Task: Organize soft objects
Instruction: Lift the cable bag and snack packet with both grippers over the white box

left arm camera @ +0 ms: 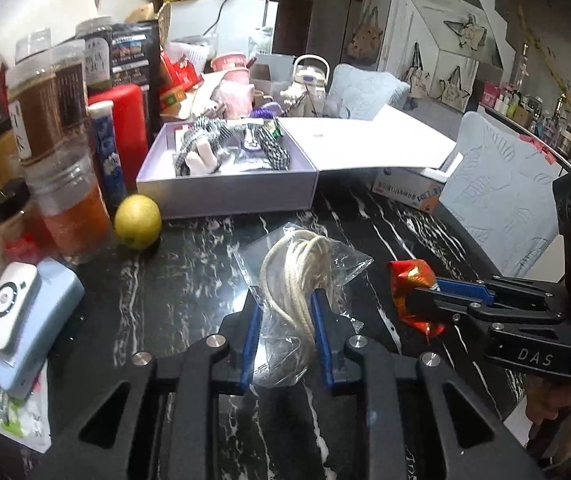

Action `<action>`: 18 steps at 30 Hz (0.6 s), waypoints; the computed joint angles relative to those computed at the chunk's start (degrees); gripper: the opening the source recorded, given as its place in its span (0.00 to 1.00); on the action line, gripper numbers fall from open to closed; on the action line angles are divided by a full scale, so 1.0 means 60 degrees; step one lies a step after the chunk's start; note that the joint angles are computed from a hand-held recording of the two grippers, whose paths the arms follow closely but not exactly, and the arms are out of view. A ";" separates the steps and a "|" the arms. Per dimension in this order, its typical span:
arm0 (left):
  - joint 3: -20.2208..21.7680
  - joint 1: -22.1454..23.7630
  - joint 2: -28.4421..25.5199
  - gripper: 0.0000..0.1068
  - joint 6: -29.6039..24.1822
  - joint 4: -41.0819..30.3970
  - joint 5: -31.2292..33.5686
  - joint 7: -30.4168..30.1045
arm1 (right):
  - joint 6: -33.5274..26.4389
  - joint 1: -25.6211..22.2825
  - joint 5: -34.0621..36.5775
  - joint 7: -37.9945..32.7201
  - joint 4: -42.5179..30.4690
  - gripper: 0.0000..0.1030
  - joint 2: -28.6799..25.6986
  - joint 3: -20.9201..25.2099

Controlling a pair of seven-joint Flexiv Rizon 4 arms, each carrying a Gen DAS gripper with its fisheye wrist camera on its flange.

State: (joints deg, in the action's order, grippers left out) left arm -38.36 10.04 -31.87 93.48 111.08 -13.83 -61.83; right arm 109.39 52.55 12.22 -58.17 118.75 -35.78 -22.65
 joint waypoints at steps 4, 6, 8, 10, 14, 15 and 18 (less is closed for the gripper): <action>-0.0141 0.0152 0.0059 0.22 0.0215 -0.0004 0.0103 -0.0007 | 0.0011 0.0061 -0.0120 -0.0171 -0.0140 0.27 0.0019 -0.0116; -0.0178 0.0198 0.0084 0.22 0.0313 -0.0065 0.0176 -0.0063 | 0.0021 -0.0001 -0.0202 -0.0278 -0.0251 0.27 0.0040 -0.0081; -0.0138 0.0179 0.0106 0.22 0.0384 -0.0185 0.0249 -0.0135 | -0.0003 -0.0051 -0.0259 -0.0378 -0.0350 0.27 0.0068 -0.0064; -0.0194 0.0234 0.0068 0.22 0.0380 -0.0351 0.0303 -0.0169 | -0.0026 -0.0084 -0.0307 -0.0465 -0.0490 0.27 0.0082 -0.0091; -0.0114 0.0141 0.0015 0.22 0.0485 -0.0676 0.0354 -0.0315 | -0.0035 -0.0351 -0.0486 -0.0636 -0.0835 0.27 0.0116 0.0044; -0.0094 0.0116 -0.0021 0.22 0.0509 -0.0795 0.0383 -0.0331 | -0.0016 -0.0393 -0.0507 -0.0675 -0.0935 0.27 0.0115 0.0034; -0.0022 0.0012 -0.0192 0.22 0.0514 -0.1250 0.0482 -0.0304 | -0.0095 -0.0483 -0.0622 -0.0834 -0.1262 0.27 0.0087 -0.0057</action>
